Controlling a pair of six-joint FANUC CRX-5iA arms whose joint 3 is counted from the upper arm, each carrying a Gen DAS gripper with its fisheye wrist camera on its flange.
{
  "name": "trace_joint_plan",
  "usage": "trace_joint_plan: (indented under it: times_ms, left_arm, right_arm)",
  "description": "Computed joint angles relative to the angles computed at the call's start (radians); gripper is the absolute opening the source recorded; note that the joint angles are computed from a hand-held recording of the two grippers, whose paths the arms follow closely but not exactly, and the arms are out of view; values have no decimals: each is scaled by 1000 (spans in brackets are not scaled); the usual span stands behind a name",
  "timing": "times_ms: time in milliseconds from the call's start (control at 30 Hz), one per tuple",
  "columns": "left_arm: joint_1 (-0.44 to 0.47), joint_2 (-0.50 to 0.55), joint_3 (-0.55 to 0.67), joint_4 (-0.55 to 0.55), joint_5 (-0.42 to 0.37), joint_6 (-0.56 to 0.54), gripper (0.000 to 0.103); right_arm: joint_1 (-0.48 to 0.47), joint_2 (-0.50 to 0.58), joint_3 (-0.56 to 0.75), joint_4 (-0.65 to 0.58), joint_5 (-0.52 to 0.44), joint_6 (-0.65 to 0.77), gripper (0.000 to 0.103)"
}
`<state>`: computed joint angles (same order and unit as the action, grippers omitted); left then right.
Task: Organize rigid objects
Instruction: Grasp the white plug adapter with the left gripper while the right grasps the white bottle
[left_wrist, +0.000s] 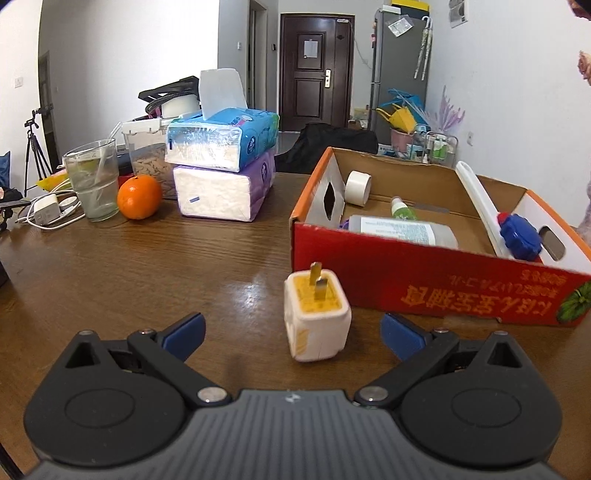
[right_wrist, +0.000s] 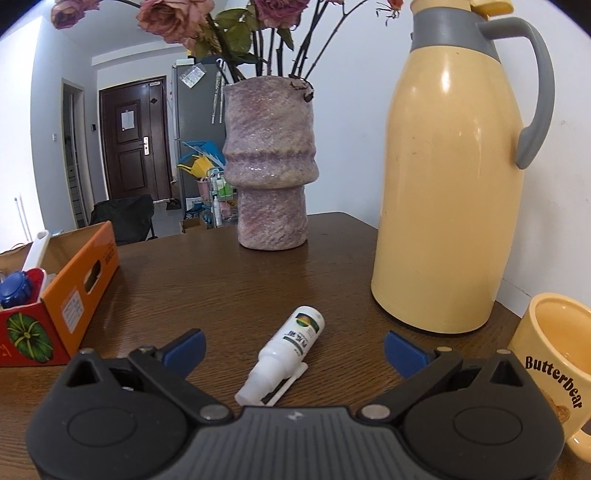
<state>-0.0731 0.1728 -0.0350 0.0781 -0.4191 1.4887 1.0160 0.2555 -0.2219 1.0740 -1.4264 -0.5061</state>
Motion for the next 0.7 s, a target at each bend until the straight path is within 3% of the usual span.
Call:
trace_joint_plan:
  times_ms: [100,167,233,267,300,333,433,500,600,667,700]
  left_arm:
    - [-11,28,38,-21,-14,38,102]
    - [-18,41,63,-48,-24,67,93]
    - [-18,54,72,-26,-27,52,67]
    - [-15,60,73,4,-29,28,58]
    - [-14,68,81,16,-42,19,41]
    - [-17,78,102,-12,-63,45,33]
    - [-28,89,139,-94,-96,116,32]
    - [-25,87,133,-86,-93,113,32]
    - [-22,86,132,-83,-93,115,32]
    - [-22,86,132,-84,-93,115,32]
    - [-22,86,132,-83,-92,113,32]
  right_arm:
    - [-8,-2,-2,-8,0,-7,103]
    - [-17,-3,-3,-14,10,-8,103]
    - [-29,-2,1,-19,24,1,103]
    - [-33,1,6,-23,27,6,103]
    - [-38,5,10,-26,30,11,103]
    - [-42,9,18,-33,33,21,102]
    - [-58,24,47,-70,38,50,98]
    - [-69,30,58,-89,49,57,92]
    - [-80,31,67,-117,74,73,69]
    - [-83,22,60,-129,99,75,44]
    - [-81,25,61,-126,93,77,38]
